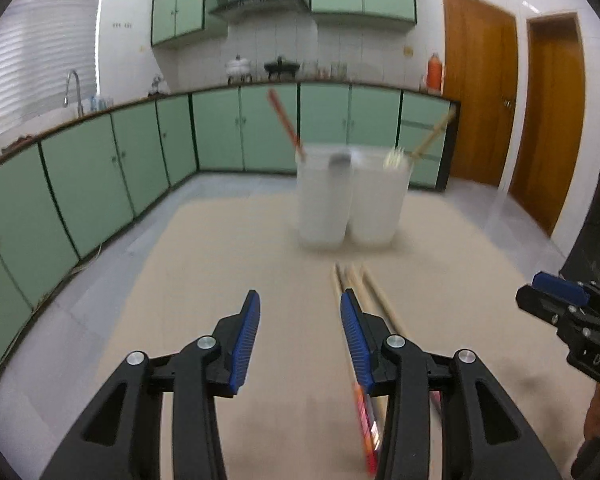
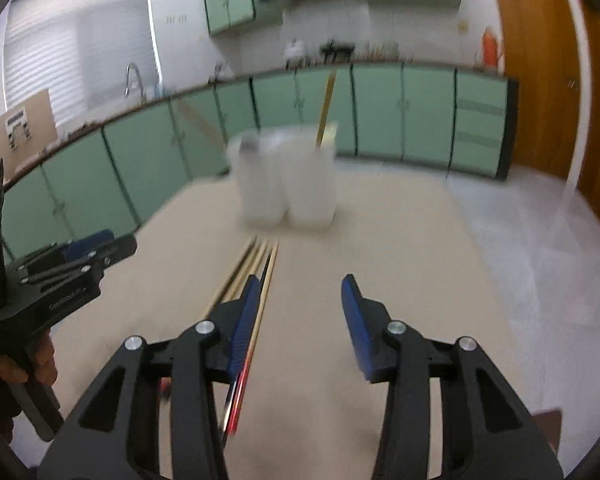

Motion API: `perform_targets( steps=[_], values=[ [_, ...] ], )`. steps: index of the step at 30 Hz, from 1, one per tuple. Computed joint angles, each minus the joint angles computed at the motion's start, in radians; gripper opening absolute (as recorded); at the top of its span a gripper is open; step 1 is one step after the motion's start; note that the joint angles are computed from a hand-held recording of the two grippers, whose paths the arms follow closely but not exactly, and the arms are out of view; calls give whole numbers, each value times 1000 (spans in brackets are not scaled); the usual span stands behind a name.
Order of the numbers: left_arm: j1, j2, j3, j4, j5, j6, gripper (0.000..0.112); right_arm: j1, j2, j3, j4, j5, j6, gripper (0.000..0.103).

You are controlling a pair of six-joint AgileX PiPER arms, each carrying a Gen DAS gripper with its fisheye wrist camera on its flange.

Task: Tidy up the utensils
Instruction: 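Move both tools back toward the remaining chopsticks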

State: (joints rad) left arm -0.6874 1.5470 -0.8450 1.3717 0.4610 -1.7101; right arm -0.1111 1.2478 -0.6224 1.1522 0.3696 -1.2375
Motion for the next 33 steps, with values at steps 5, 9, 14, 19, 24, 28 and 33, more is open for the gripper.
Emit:
perform_targets(
  steps=[5,9,14,19,24,28,33],
  values=[
    [-6,15,67,-26,-53,-79,42,112,28,71,-86,-47,101,37],
    [-16,31,88,-6,-80,-100,42,160,46,91,-125,-57,150,35],
    [-18,63,117,27,-110,-163,42,203,39,133,-215,-83,253,34],
    [-29,76,137,43,-120,-192,42,217,37,137,-276,-88,309,34],
    [-41,70,145,33,-120,-189,42,230,29,137,-329,-83,353,34],
    [-52,60,152,43,-104,-204,42,249,28,138,-407,-111,426,29],
    [-60,52,154,38,-81,-208,42,224,35,140,-549,-173,592,24]
  ],
)
